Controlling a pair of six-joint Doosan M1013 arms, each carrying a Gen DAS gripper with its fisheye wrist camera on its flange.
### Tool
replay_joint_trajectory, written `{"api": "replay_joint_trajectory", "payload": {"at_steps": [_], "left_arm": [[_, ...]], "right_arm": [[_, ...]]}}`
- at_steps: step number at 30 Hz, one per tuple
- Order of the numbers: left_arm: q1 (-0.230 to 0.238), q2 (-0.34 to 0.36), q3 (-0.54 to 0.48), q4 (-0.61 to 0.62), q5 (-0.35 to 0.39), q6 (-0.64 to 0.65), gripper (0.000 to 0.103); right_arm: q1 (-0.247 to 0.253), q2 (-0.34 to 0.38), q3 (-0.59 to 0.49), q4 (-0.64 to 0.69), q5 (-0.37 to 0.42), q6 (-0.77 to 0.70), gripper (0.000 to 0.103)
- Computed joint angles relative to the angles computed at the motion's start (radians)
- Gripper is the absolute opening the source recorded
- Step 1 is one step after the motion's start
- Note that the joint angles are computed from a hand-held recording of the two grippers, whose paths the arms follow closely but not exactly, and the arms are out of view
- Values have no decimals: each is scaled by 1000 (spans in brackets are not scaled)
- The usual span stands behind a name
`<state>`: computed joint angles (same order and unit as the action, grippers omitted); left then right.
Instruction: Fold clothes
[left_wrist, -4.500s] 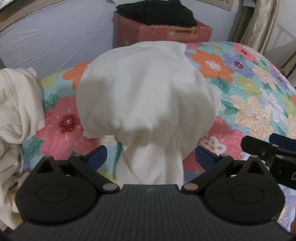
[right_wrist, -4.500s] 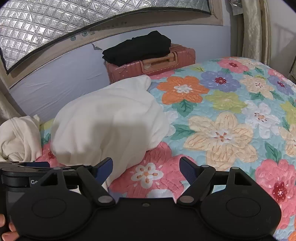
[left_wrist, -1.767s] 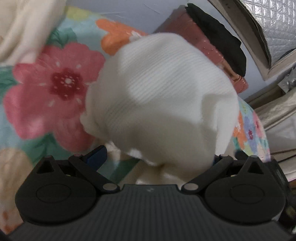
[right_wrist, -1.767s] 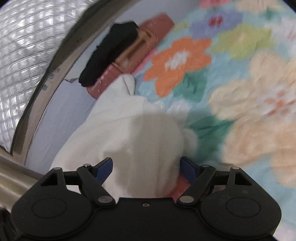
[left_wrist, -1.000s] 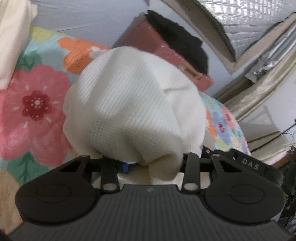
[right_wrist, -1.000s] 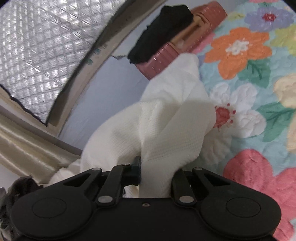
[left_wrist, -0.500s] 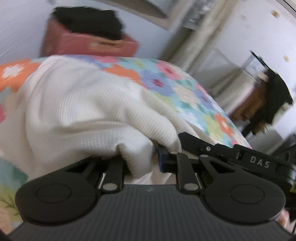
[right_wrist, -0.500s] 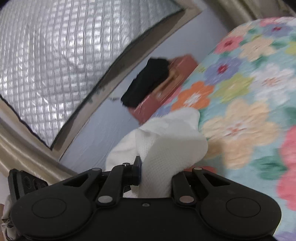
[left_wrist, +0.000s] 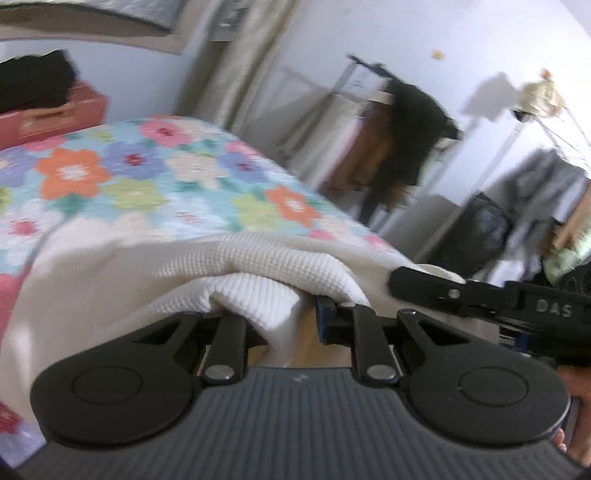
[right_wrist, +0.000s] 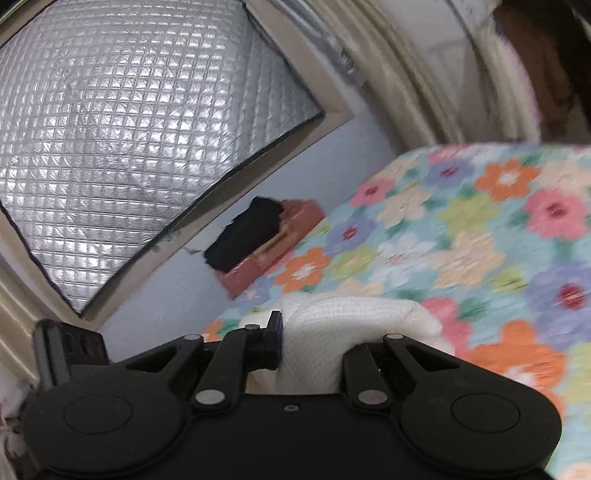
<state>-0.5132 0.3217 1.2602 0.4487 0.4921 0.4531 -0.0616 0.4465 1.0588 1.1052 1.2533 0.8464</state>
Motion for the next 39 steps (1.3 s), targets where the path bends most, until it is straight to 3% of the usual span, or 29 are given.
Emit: {"api": "replay_joint_trajectory", "payload": {"at_steps": [4, 7, 9, 10, 12, 13, 14, 16, 18, 21, 23, 25, 27, 29, 32, 36, 39], "left_arm": [[-48, 41, -77, -65, 2, 119, 15], [-68, 105, -165, -254, 49, 331, 19], [-68, 162, -240, -459, 177, 512, 23], [-70, 182, -264, -506, 231, 550, 23], [-76, 205, -277, -574, 294, 613, 24], [-84, 200, -258, -568, 289, 620, 27], [-96, 190, -239, -509, 291, 593, 43], [-123, 172, -203, -349, 301, 513, 58], [-130, 155, -170, -246, 306, 454, 58], [-118, 129, -107, -206, 242, 357, 59], [-106, 128, -88, -165, 223, 301, 60], [-102, 146, -94, -103, 252, 268, 60], [-87, 159, -97, -156, 264, 294, 61], [-80, 169, -105, -173, 304, 289, 61], [-78, 173, -107, -135, 346, 262, 66], [-80, 175, -114, -52, 419, 225, 72], [-82, 173, -116, -8, 483, 211, 75]], "right_arm": [[-58, -47, 31, -17, -36, -74, 15], [-83, -100, 98, -137, -182, -173, 15], [-87, -132, 155, -273, -326, -219, 14], [-91, -142, 184, -349, -389, -234, 13], [-113, -140, 206, -412, -418, -213, 12], [-128, -133, 209, -440, -420, -191, 12], [-143, -124, 205, -463, -418, -139, 12], [-167, -113, 211, -496, -468, -96, 12], [-173, -105, 216, -543, -531, -77, 12], [-195, -71, 194, -496, -523, -95, 12], [-192, -56, 205, -487, -561, -135, 13], [-188, -43, 225, -506, -588, -173, 14], [-192, -27, 233, -535, -574, -130, 17], [-208, -16, 241, -531, -542, -76, 29], [-223, -12, 242, -544, -493, -13, 38], [-211, -40, 257, -641, -550, 41, 57], [-206, -76, 291, -670, -625, 68, 60]]}}
